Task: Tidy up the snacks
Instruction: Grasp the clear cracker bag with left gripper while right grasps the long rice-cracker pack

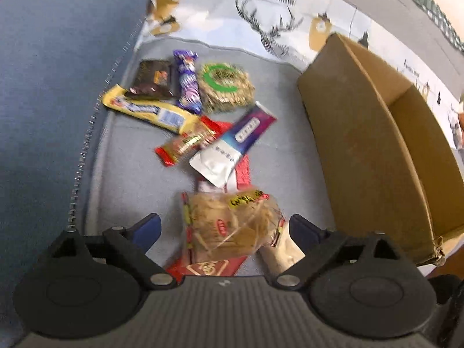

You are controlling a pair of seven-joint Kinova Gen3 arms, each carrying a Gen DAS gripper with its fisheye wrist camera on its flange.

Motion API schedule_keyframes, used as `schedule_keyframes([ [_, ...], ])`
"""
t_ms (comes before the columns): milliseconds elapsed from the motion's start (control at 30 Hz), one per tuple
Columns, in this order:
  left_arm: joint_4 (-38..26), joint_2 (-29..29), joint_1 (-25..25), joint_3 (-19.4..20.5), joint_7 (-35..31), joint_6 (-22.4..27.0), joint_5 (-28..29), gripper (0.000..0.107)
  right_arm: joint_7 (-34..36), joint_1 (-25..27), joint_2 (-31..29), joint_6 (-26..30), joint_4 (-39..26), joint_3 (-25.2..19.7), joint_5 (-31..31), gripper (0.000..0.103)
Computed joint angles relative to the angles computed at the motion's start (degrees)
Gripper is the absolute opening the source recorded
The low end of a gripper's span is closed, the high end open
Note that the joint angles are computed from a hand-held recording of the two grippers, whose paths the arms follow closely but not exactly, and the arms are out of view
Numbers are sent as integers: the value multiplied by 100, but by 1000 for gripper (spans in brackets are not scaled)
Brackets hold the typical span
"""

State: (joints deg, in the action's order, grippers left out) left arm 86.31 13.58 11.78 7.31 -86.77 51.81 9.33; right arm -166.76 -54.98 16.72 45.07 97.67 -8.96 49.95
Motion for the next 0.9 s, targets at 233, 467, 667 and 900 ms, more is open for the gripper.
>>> schedule_keyframes([
  [233, -383, 394, 90, -54, 361, 357, -76, 97, 96, 70, 48, -8, -27, 18, -122, 59],
  [467, -465, 456, 332, -107, 763, 342, -499, 80, -1, 16, 89, 8, -32, 74, -63, 43],
  [667, -188, 232, 211, -78, 785, 13, -391, 59, -107, -49, 86, 120, -1, 83, 87, 38],
  [900, 254, -210, 228, -55, 782, -441, -524, 52, -501, -287, 64, 395, 74, 26, 595, 38],
])
